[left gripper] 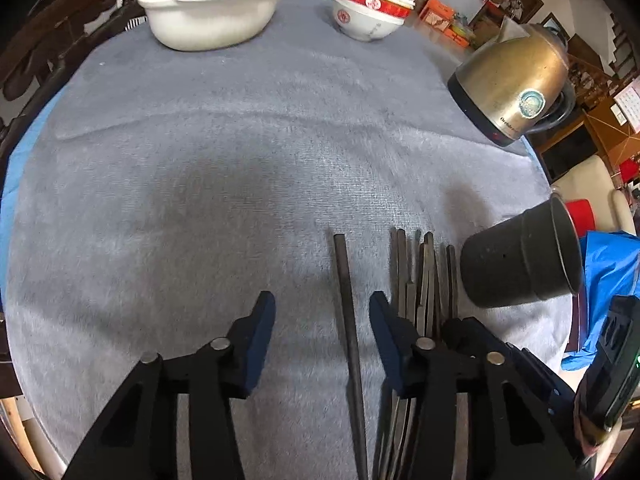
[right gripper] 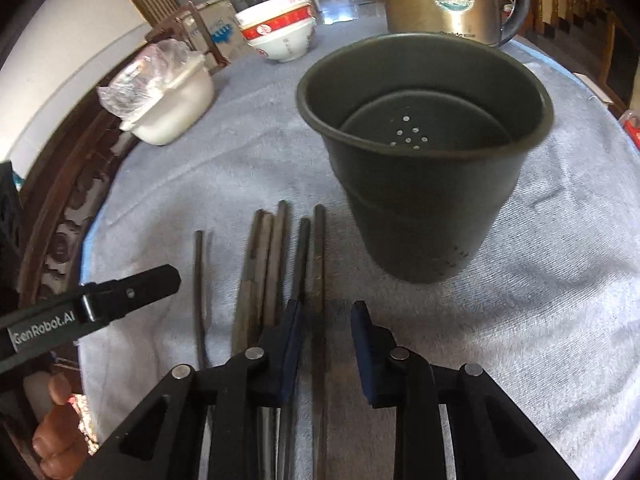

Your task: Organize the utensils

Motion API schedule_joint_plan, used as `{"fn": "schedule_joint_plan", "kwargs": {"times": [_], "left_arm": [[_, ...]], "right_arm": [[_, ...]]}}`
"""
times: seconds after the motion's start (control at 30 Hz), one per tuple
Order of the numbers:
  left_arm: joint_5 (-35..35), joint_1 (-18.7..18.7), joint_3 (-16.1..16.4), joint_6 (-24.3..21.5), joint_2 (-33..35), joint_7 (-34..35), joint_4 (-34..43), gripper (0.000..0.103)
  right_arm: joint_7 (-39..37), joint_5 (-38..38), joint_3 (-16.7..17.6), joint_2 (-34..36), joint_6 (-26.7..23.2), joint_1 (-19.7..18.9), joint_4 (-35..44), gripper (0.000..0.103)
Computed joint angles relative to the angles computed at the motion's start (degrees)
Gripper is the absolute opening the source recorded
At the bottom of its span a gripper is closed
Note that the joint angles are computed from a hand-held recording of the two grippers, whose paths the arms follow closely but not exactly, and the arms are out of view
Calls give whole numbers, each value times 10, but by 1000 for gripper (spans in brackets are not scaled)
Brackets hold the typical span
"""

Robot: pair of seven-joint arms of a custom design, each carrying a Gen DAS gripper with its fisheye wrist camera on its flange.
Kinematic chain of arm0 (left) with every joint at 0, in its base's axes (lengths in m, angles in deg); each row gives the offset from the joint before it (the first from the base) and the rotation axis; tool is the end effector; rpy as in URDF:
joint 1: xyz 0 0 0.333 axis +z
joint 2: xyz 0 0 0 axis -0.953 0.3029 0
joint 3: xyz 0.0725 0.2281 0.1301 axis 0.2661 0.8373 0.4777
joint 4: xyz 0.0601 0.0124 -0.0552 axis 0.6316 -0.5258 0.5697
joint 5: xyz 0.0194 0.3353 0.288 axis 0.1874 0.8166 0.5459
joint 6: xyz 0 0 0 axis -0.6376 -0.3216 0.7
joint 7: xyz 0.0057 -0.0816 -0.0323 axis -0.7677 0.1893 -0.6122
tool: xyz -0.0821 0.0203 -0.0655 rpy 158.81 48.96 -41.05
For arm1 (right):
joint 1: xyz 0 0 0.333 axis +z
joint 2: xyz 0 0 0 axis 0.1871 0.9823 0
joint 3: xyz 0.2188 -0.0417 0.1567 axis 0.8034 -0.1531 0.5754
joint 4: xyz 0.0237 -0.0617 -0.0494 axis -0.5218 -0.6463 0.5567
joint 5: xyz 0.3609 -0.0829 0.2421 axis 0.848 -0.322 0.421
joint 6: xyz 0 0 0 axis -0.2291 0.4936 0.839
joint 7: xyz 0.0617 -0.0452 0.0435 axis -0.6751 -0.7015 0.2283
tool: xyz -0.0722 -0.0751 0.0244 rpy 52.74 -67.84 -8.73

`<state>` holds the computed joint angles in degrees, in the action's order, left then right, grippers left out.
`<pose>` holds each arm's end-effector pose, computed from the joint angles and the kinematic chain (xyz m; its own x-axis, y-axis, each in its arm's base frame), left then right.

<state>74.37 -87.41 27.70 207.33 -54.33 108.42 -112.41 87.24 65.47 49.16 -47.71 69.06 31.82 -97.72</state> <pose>0.5937 -0.3095 0.4332 0.0014 -0.9592 0.2826 -0.9539 -0.0861 -0.2876 0.5901 0.3044 0.4033 -0.0573 -0.9827 -0.1763 -0.8994 0.1275 -0.4181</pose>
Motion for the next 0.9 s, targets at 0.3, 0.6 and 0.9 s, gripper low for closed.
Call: {"fn": "schedule_joint_plan", "kwargs": {"times": [0.3,0.6,0.9], "left_arm": [[-22,-2,-1,-38,56,11,63,18],[-30,0,1,-1,26,25,21,8],[-26,4,-7,59,-107,46,-66,6]], "right_arm": [[3,-10,0,40,-50,4,57,10],[-35,8,4,-32,40,0,-23,6],[-31,-35,9,-158,170,-6,-125,6]]}}
